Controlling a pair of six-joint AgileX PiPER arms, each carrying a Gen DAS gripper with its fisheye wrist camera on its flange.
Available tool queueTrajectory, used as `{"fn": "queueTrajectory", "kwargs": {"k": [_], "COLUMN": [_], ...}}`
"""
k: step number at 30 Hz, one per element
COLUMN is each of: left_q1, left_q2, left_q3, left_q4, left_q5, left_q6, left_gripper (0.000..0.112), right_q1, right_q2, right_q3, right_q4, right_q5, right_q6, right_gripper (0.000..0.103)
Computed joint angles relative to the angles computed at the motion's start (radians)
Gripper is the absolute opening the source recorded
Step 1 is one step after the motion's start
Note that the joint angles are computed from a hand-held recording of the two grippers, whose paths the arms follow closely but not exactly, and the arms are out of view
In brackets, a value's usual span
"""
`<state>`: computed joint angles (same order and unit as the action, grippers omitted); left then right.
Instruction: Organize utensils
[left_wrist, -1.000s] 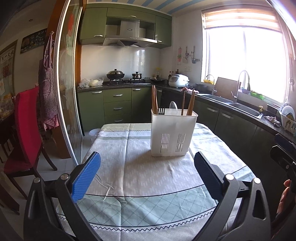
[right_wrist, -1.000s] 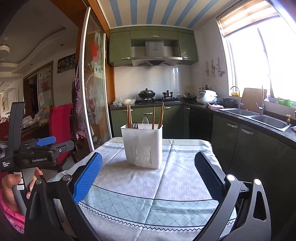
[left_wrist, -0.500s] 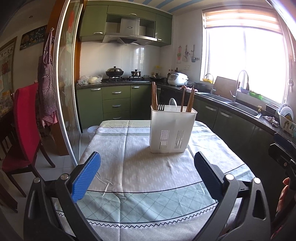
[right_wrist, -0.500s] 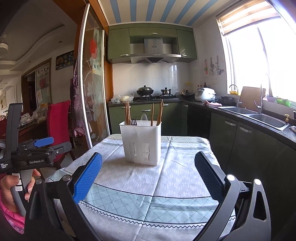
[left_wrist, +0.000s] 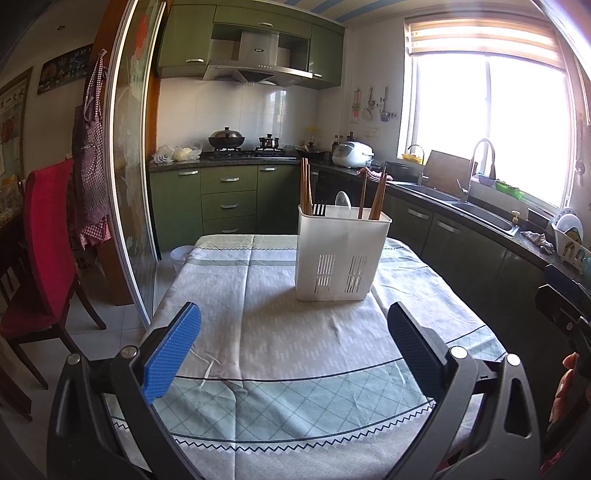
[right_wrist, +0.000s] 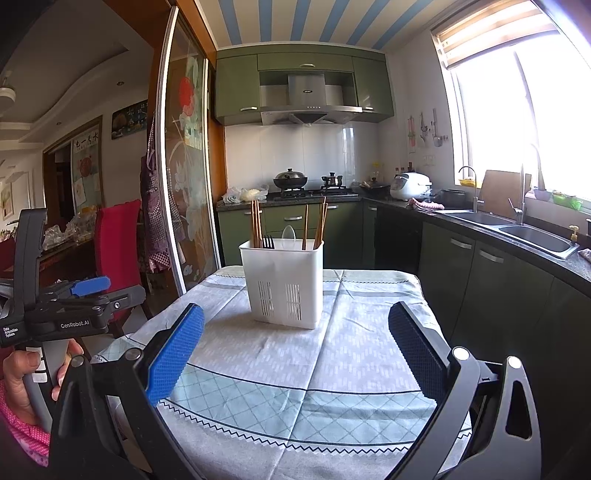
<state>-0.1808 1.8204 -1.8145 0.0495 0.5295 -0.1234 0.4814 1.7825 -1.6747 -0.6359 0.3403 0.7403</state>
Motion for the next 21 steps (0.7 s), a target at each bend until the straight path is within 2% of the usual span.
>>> {"fn": "queueTrajectory", "kwargs": {"k": [8,14,21], "left_q1": [-0.001,0.006,-0.003], "left_q2": [-0.002,-0.001,0.002], "left_q3": [0.004,-0.008,-0.017], "left_q4": [0.017,-0.031,-0.003], "left_q5": [-0.007,0.002,0.010], "left_q6": [-0.022,0.007,-0.019], "left_gripper": [0.096,0.096,0.096], "right_q1": [0.001,0.004,0.003], "right_q2": [0.001,0.004,0.004], "right_q3": [-0.001,0.006,0.011], "right_q4": [0.002,0.001,-0.006], "right_q5": [0.001,-0.007,-0.012], "right_q6": [0.000,-0.001,0.007], "right_gripper": [0.098,0.098,0.098]}}
